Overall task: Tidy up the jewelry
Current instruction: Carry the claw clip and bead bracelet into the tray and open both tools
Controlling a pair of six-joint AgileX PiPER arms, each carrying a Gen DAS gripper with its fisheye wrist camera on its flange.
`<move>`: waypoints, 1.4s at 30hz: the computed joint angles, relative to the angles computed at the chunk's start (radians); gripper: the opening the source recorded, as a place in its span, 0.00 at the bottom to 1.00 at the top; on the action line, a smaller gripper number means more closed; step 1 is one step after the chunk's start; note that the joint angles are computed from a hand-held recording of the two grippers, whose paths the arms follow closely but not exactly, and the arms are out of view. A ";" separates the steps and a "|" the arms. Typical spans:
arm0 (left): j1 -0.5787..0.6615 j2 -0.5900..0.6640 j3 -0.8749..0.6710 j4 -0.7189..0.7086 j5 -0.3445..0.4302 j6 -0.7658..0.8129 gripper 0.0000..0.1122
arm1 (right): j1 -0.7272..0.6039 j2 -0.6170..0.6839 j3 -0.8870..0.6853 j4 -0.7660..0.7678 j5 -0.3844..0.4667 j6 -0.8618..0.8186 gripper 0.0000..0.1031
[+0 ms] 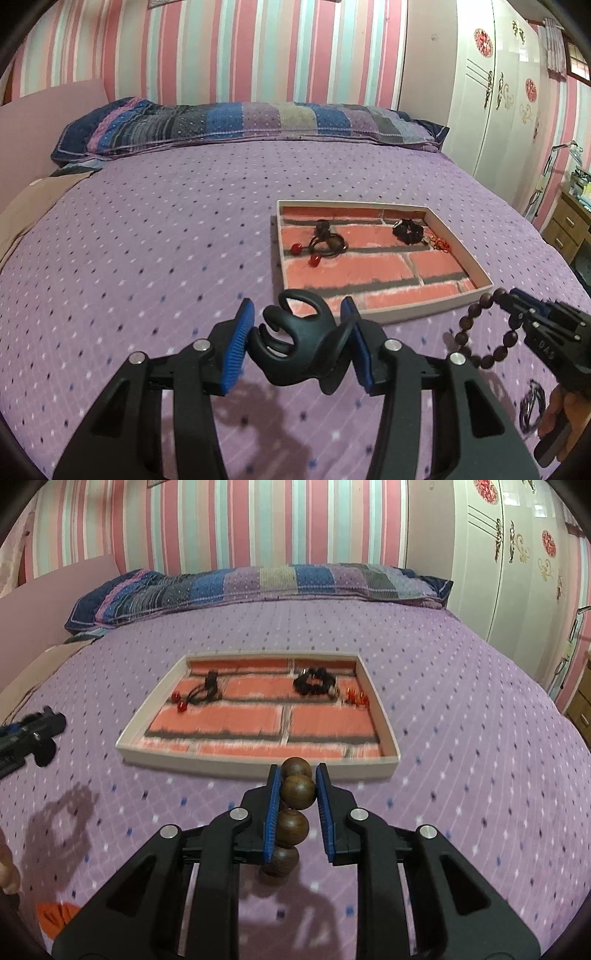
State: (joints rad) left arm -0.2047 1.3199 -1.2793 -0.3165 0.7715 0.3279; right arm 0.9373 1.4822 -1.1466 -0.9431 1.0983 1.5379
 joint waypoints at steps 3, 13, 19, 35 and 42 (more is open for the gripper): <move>-0.055 0.076 -0.068 0.069 -0.023 -0.086 0.43 | -0.069 0.002 -0.037 -0.005 -0.027 -0.077 0.20; -0.177 0.441 -0.415 0.189 0.012 -0.264 0.43 | -0.324 0.097 -0.195 0.035 -0.178 -0.335 0.20; -0.196 0.570 -0.502 0.229 0.002 -0.310 0.43 | -0.453 0.204 -0.218 0.065 -0.311 -0.371 0.20; -0.194 0.705 -0.602 0.269 0.044 -0.315 0.44 | -0.554 0.380 -0.340 0.123 -0.232 -0.533 0.20; -0.210 0.706 -0.588 0.320 0.024 -0.344 0.46 | -0.566 0.444 -0.418 0.196 -0.191 -0.613 0.20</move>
